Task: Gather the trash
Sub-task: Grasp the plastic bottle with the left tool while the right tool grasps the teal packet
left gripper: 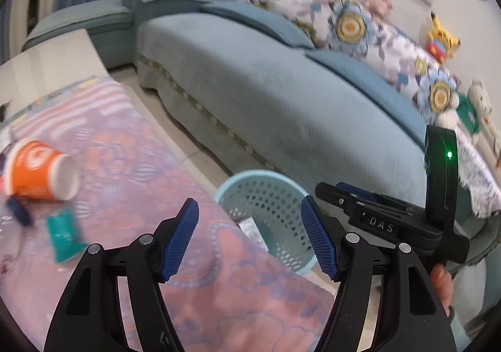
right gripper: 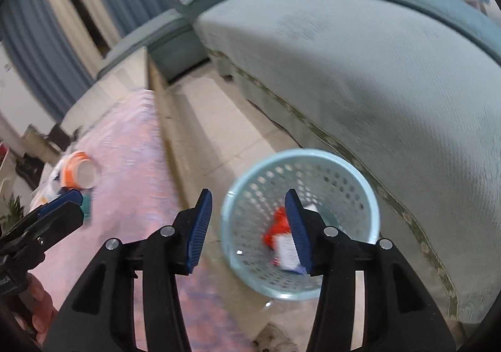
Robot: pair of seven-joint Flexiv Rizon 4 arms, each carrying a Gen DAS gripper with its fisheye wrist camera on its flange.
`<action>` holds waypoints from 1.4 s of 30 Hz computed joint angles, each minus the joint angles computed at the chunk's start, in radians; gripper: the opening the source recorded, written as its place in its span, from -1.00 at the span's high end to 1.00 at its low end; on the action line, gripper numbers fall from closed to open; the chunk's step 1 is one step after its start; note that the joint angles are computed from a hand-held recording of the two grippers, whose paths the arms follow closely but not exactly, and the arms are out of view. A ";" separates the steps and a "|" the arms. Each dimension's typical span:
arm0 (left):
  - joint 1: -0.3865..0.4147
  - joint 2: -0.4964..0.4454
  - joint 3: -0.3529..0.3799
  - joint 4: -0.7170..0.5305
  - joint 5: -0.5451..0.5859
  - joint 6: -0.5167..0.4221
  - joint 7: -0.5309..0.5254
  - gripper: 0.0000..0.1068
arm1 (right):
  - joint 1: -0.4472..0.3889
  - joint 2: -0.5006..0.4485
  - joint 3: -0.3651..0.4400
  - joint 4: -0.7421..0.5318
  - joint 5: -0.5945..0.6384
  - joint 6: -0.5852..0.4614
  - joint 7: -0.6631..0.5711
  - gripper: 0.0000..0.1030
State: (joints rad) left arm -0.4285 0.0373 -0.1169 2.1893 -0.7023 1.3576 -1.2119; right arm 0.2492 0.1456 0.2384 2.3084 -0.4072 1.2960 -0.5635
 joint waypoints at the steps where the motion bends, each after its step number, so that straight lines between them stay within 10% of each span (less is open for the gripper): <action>1: 0.002 0.017 0.006 0.009 0.001 0.003 -0.005 -0.24 | 0.005 0.000 0.007 -0.011 -0.011 0.003 0.000 0.09; 18: 0.297 0.414 0.222 0.249 0.345 -0.102 -0.296 -0.36 | 0.203 -0.218 0.031 -0.257 -0.275 0.031 0.078 -0.15; 37: 0.316 0.283 0.274 0.295 0.163 -0.111 -0.107 -0.36 | 0.396 -0.478 -0.029 -0.466 -0.155 -0.110 -0.062 -0.27; 42: 0.273 0.331 0.274 0.321 0.105 -0.158 -0.045 -0.36 | 0.394 -0.488 -0.020 -0.469 -0.105 -0.102 -0.117 0.15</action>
